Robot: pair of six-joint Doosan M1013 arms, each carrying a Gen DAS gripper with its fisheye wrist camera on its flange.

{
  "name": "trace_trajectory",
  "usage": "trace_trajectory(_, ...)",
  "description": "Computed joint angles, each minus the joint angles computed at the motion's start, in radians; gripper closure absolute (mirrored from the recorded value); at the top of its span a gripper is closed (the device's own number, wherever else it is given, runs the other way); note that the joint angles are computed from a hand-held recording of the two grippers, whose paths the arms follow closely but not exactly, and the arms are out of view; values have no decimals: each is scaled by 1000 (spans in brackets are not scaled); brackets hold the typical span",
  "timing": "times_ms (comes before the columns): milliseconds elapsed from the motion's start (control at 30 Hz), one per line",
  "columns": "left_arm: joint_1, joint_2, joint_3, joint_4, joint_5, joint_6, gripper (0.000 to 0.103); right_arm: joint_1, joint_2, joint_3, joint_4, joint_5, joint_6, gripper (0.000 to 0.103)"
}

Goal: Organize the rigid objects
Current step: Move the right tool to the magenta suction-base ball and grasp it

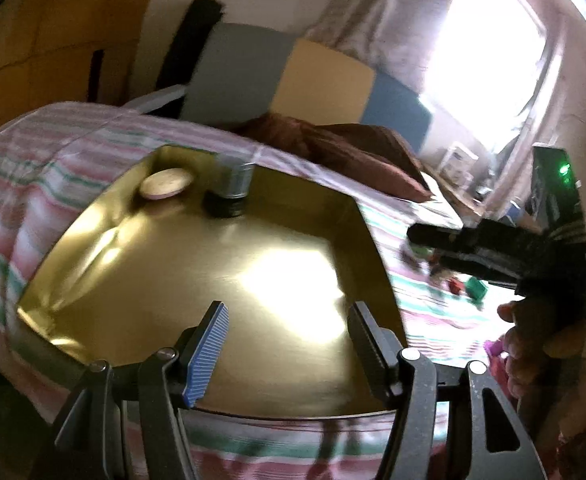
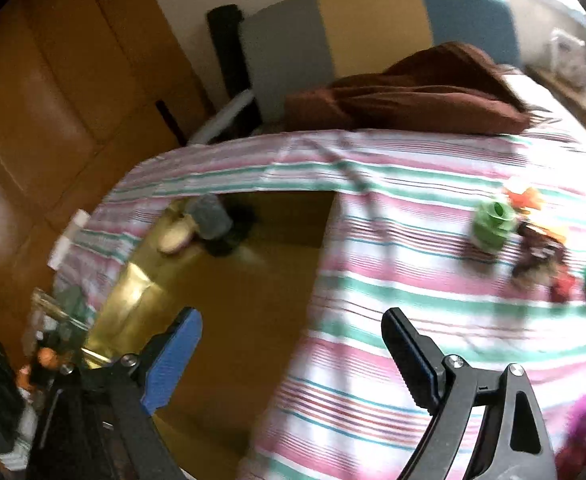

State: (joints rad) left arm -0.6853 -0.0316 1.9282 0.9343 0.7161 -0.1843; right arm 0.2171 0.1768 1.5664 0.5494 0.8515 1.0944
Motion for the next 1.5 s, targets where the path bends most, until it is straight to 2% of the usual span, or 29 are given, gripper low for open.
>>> trace_trajectory(133, -16, 4, -7, 22, -25, 32, 40, -19, -27, 31, -182, -22, 160, 11)
trace_trajectory(233, -26, 9, -13, 17, -29, 56, 40, -54, -33, 44, -277, 40, 293, 11)
trace_trajectory(300, -26, 12, -16, 8, -36, 70, 40, -89, -39, 54, -291, 79, 342, 11)
trace_trajectory(367, -28, 13, -17, 8, -39, 74, 40, -113, -50, 63, -313, 92, 366, 11)
trace_trajectory(467, -32, 14, -19, 15, -40, 73, 40, -138, -58, 61, -421, 124, 437, 11)
trace_trajectory(600, -33, 17, -21, 10, -46, 82, 40, -165, -35, 50, -496, 150, 504, 9)
trace_trajectory(733, -37, 18, -24, 7, -40, 94, 40, -173, 15, 29, -518, 169, 530, 9)
trace_trajectory(833, -44, 16, -25, 19, -25, 89, 40, -180, 38, 19, -461, 153, 490, 9)
trace_trajectory(933, -46, 15, -24, 18, -15, 83, 40, -187, 54, 6, -390, 96, 405, 9)
trace_trajectory(1033, -48, 16, -27, 5, -5, 92, 40, -195, 74, -26, -387, 59, 355, 10)
trace_trajectory(1167, -57, 16, -27, 29, 15, 86, 40, -225, 40, -41, -356, 33, 286, 11)
trace_trajectory(1200, -58, 18, -27, 31, 12, 85, 40, -224, 33, -41, -373, 32, 288, 11)
trace_trajectory(1267, -57, 22, -29, 25, 2, 91, 40, -214, 17, -46, -494, 30, 340, 11)
trace_trajectory(1367, -54, 29, -32, -3, -17, 130, 40, -209, 28, -59, -585, 88, 358, 11)
trace_trajectory(1433, -59, 31, -35, 0, -13, 138, 40, -204, 45, -64, -612, 125, 365, 19)
trace_trajectory(1500, -63, 29, -35, 11, -11, 137, 40, -213, 70, -77, -601, 167, 349, 35)
